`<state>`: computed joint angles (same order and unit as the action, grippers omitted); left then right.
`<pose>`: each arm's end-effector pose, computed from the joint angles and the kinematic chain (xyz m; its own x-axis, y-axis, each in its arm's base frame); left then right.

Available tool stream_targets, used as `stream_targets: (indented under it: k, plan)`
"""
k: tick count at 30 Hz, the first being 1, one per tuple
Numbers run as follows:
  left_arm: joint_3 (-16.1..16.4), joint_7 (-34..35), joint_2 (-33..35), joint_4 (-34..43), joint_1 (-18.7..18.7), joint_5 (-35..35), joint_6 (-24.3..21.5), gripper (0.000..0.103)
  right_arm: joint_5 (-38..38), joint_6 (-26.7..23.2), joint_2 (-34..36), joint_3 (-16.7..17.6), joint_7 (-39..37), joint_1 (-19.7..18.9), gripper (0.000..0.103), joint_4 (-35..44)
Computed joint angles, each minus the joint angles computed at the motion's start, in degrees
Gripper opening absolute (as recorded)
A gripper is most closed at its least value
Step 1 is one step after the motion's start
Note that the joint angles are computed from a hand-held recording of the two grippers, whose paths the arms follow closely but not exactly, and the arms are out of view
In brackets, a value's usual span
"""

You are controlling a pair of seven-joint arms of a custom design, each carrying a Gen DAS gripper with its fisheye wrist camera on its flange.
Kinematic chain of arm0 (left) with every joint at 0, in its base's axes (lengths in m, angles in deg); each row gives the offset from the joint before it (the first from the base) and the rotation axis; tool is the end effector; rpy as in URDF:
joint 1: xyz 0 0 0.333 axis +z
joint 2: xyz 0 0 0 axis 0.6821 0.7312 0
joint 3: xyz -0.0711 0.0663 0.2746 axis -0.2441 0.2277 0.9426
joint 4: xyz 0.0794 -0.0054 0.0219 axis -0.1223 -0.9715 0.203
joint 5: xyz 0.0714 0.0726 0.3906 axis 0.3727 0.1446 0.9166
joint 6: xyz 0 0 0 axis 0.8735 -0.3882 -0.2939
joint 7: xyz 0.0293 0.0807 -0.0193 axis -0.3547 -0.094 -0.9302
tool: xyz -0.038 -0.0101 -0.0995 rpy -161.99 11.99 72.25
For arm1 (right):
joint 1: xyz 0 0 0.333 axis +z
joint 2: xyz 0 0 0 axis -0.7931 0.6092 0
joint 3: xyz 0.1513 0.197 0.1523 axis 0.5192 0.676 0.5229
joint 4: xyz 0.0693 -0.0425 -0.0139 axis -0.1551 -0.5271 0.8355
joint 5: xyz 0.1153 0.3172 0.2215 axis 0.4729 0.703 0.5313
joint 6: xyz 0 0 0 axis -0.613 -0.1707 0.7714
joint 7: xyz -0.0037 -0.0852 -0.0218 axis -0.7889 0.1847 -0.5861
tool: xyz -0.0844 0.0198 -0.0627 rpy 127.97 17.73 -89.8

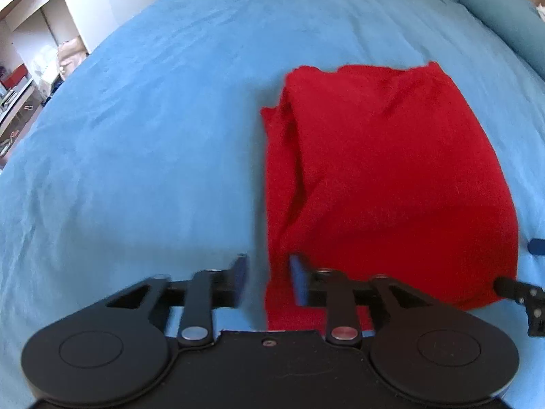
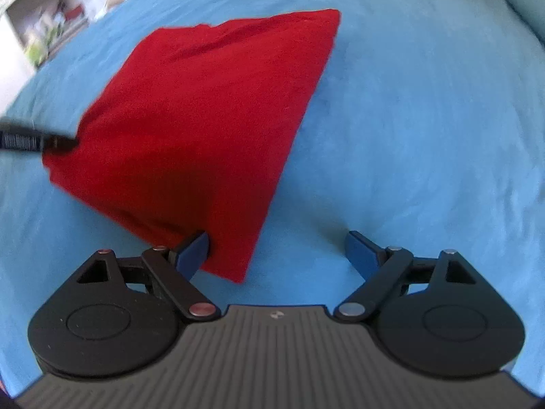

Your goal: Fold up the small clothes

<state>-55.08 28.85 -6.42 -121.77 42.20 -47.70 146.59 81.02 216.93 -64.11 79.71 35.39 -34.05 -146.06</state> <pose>0.3888 -0.1297 0.3405 0.3834 -0.9194 -0.0874 -0.8203 -0.2955 -0.4897 0.4773 0.1325 0.3229 0.6160 -0.7825 -0.0907 -0.6980 -0.4887 -0.5234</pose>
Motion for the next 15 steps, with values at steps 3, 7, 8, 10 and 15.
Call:
stream_targets:
  k: [3, 7, 8, 10, 15]
  plan:
    - [1.54, 2.15, -2.31, -1.5, -0.15, -0.72, 0.48, 0.059, -2.93, -1.64, -0.31, -0.5, 0.68, -1.01, 0.102, 0.17]
    - [3.16, 5.9, -6.54, -3.34, -0.03, -3.06, 3.45, 0.077, -2.55, -8.47, -2.23, -2.09, 1.07, -2.19, 0.103, 1.86]
    - [3.15, 6.63, -7.43, -3.64, 0.66, -3.01, 5.23, 0.085, 0.61, -10.2, -2.88, -2.83, -0.72, -2.08, 0.103, 2.39]
    - [3.06, 8.21, -7.11, -3.09, 2.41, -3.19, 8.68, 0.098, 5.84, -15.06, -2.43, -4.15, -1.36, -2.65, 0.103, 5.43]
    - [10.61, 19.45, 3.22, 1.79, -0.53, -13.68, 15.15, 0.097, 8.51, -21.3, 4.64, -2.59, 8.92, -5.43, 0.103, 14.83]
